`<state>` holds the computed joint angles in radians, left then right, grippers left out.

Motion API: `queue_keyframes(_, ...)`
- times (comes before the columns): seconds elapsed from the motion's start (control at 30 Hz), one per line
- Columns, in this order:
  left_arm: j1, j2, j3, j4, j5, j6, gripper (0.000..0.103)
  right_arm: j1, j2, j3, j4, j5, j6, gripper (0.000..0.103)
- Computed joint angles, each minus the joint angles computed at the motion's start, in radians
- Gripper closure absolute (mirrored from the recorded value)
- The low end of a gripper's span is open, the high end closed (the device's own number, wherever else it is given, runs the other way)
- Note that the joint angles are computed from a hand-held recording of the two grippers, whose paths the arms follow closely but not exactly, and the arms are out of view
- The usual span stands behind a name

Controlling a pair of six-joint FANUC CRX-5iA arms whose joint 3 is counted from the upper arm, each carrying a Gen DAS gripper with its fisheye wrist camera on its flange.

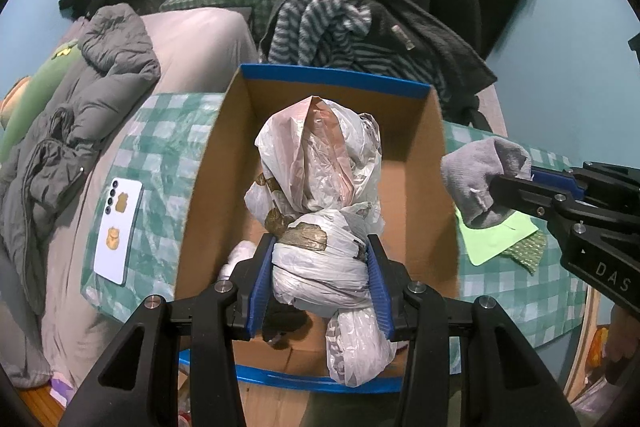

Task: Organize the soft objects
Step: 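Open the left tool to drop the bundle while the right tool drops the grey sock, then withdraw both open tools toward the green cloth and scrubber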

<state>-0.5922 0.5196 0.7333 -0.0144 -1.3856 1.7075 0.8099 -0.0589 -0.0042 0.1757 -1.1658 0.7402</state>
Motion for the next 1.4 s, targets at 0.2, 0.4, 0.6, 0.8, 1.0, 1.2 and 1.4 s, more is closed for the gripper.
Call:
queue_keyframes(0.2, 0.021, 0.000, -0.016, 0.004, 0.001, -0.003, 0.059, -0.007, 0.064, 0.061, -0.039, 0.007, 0.053, 0.087)
queue_keyframes(0.4, 0.045, 0.001, -0.042, 0.025, 0.012, -0.017, 0.059, -0.013, 0.119, 0.114, -0.075, -0.001, 0.093, 0.087)
queue_keyframes(0.6, 0.052, 0.019, -0.028, 0.034, -0.009, -0.038, 0.057, -0.019, 0.155, 0.147, -0.104, -0.017, 0.103, 0.087)
queue_keyframes(0.8, 0.050, 0.038, 0.005, 0.024, -0.036, -0.077, 0.049, -0.026, 0.175, 0.167, -0.120, -0.038, 0.097, 0.074)
queue_keyframes(1.0, 0.047, 0.044, 0.019, 0.020, -0.046, -0.108, 0.045, -0.029, 0.169, 0.160, -0.110, -0.047, 0.064, 0.068)
queue_keyframes(1.2, 0.045, 0.051, 0.035, 0.046, -0.045, -0.115, 0.045, -0.030, 0.141, 0.134, -0.088, -0.057, 0.030, 0.062)
queue_keyframes(1.4, 0.031, 0.074, 0.078, 0.062, -0.054, -0.127, 0.045, -0.034, 0.101, 0.095, -0.070, -0.069, -0.004, 0.059)
